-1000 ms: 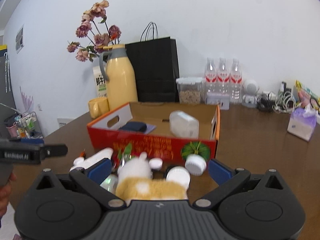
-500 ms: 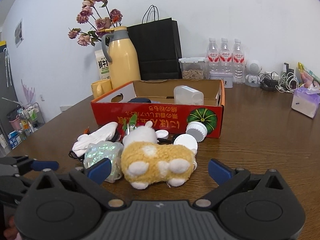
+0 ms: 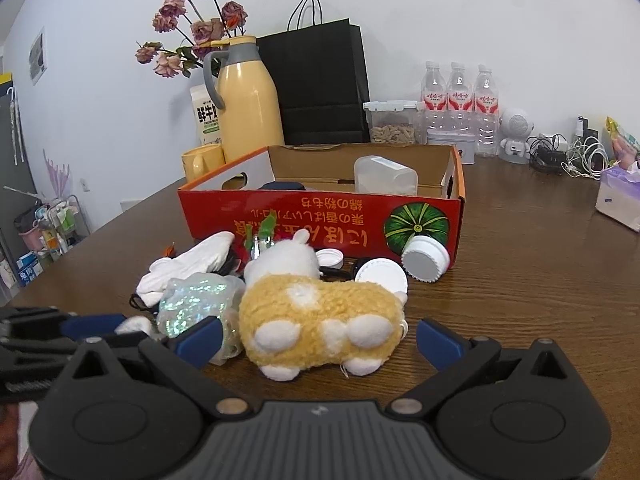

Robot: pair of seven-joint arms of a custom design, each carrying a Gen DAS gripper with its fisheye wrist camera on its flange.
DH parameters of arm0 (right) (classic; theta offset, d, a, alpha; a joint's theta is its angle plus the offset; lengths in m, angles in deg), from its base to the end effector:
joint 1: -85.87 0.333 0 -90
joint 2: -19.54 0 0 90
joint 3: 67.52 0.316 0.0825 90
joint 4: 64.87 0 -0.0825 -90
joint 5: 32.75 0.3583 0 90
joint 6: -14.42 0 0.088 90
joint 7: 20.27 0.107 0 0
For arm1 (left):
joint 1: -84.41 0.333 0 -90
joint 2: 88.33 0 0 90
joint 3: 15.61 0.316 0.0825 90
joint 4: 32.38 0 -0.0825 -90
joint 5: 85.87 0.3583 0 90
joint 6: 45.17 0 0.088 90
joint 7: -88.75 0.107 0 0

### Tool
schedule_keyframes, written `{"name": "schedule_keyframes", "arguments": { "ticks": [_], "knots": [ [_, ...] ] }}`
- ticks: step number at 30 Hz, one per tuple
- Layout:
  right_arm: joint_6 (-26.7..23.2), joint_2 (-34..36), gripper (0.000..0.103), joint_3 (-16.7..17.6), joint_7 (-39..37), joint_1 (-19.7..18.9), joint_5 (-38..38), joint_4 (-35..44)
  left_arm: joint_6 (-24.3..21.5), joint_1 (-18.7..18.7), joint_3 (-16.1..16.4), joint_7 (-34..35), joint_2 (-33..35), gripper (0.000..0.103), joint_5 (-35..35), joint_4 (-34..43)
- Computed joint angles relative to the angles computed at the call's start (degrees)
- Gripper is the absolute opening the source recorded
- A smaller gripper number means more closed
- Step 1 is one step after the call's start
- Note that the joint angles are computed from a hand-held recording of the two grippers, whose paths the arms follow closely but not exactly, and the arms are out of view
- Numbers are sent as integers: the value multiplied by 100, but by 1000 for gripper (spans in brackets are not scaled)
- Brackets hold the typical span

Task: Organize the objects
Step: 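Move the left tool to the round white disc and grasp it, then grasp the plush yellow-white toy with the right tool while the left tool holds the disc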

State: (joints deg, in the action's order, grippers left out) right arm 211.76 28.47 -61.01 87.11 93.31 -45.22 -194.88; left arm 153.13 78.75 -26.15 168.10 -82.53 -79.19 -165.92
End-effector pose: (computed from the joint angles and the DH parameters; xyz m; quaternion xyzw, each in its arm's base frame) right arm 0.5412 0.1576 0.4345 -0.6688 0.5622 -0.2514 0.4166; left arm 0.5215 -0.1631 0.4419 -0.5452 0.6784 -0.4178 0.2609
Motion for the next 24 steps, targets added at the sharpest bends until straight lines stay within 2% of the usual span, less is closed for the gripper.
{"name": "schedule_keyframes", "arguments": {
  "ticks": [3,5,8,12,16,21,24],
  "knots": [
    [-83,119,103,-84,-111,98,131,151,204,-93,103,170,-78,40,-253,-84],
    [-177,210,103,-19,-136,39,141,284,324,-96,127,228,-112,40,-339,-117],
    [-308,386,103,492,43,-494,-105,514,389,-150,173,408,-127,40,-615,-103],
    [-459,590,103,970,139,-937,-234,764,367,-149,184,501,-125,40,-800,-88],
    [-559,666,103,850,-13,-746,19,874,372,-106,171,466,-119,40,-790,-98],
    [-658,759,103,1147,-130,-987,194,973,370,-76,154,414,-97,40,-719,-89],
    [-653,775,103,1183,-206,-998,308,975,361,-54,153,374,-79,40,-674,-82]
  ]
}}
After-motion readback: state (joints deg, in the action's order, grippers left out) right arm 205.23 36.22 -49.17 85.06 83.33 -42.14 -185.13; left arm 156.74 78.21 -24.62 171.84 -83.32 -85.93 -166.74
